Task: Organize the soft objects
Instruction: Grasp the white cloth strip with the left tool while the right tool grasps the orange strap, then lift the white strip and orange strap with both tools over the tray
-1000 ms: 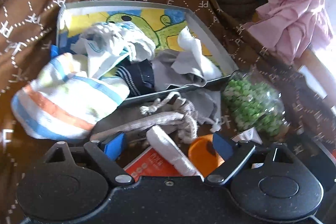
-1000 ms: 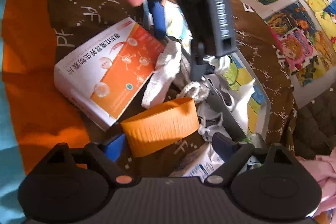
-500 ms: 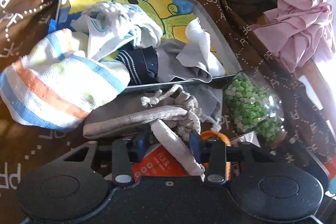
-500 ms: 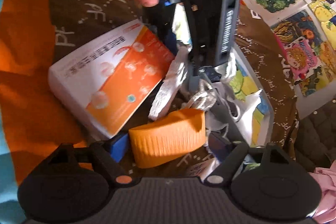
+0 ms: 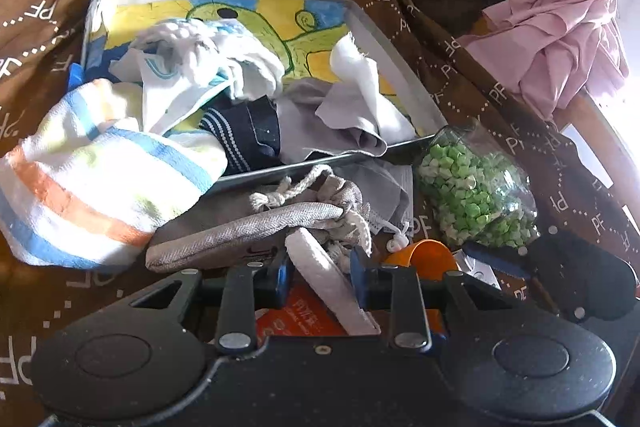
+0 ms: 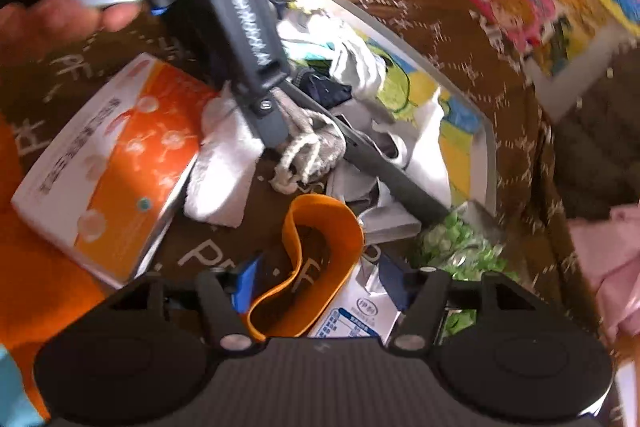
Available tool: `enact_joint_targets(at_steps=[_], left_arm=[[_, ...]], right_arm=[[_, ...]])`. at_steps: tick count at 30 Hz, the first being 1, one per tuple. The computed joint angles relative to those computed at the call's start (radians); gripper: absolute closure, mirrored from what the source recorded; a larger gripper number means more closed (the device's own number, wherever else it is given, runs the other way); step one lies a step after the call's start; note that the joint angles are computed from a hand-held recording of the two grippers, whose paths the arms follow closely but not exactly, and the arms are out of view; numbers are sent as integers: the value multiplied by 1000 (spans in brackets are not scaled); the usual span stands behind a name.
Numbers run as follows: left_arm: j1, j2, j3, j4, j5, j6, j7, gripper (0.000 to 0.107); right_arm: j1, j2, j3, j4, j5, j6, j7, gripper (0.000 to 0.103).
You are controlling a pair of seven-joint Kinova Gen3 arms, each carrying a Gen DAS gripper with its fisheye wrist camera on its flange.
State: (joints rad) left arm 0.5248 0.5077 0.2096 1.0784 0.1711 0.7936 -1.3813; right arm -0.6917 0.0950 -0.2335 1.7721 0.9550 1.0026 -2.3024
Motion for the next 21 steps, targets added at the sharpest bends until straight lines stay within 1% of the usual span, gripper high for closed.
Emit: enact_joint_targets(at_steps=[3, 5, 6, 7, 8, 9, 10, 12, 13, 15, 17, 19, 21], left_arm=[[9, 4, -2, -26, -17, 37, -18, 77], [32, -4, -20, -29, -43, 45, 2, 78], [38, -9, -23, -26, -53, 42, 4, 78], [45, -16, -26, -18, -65, 34, 2, 79], [56, -25, -31, -5, -82, 17, 2, 79], [66, -36, -37, 16, -97, -8, 8, 80], [75, -49, -41, 45, -110, -42, 12, 82], [53, -78, -9, 110, -90, -114, -26, 87], [46, -89, 5, 132, -85, -138, -40, 90], [82, -109, -13, 152, -125, -161, -40, 92], [110, -125, -24, 168, -165, -179, -31, 93], [130, -143, -37, 192, -195, -210, -4, 93], [136, -169, -46, 233, -211, -266, 29, 93]], right_arm=[[10, 15, 10, -12, 6, -21, 2, 40], [14, 25, 19, -17, 8, -39, 2, 48], [20, 26, 16, -16, 6, -48, 11, 49], [8, 28, 18, -10, 14, -47, 4, 51], [4, 30, 19, -6, 26, -48, -1, 55], [-3, 33, 20, -3, 41, -45, -11, 57], [-10, 35, 20, 1, 55, -40, -27, 61], [-22, 34, 19, 5, 73, -27, -66, 68], [-22, 29, 19, 5, 69, -27, -77, 77], [-21, 16, 16, 12, 63, -33, -108, 82], [-27, 5, 7, 24, 78, -24, -137, 88], [-30, -10, -2, 32, 87, -19, -181, 91], [-34, -29, -14, 40, 104, -11, -233, 92]])
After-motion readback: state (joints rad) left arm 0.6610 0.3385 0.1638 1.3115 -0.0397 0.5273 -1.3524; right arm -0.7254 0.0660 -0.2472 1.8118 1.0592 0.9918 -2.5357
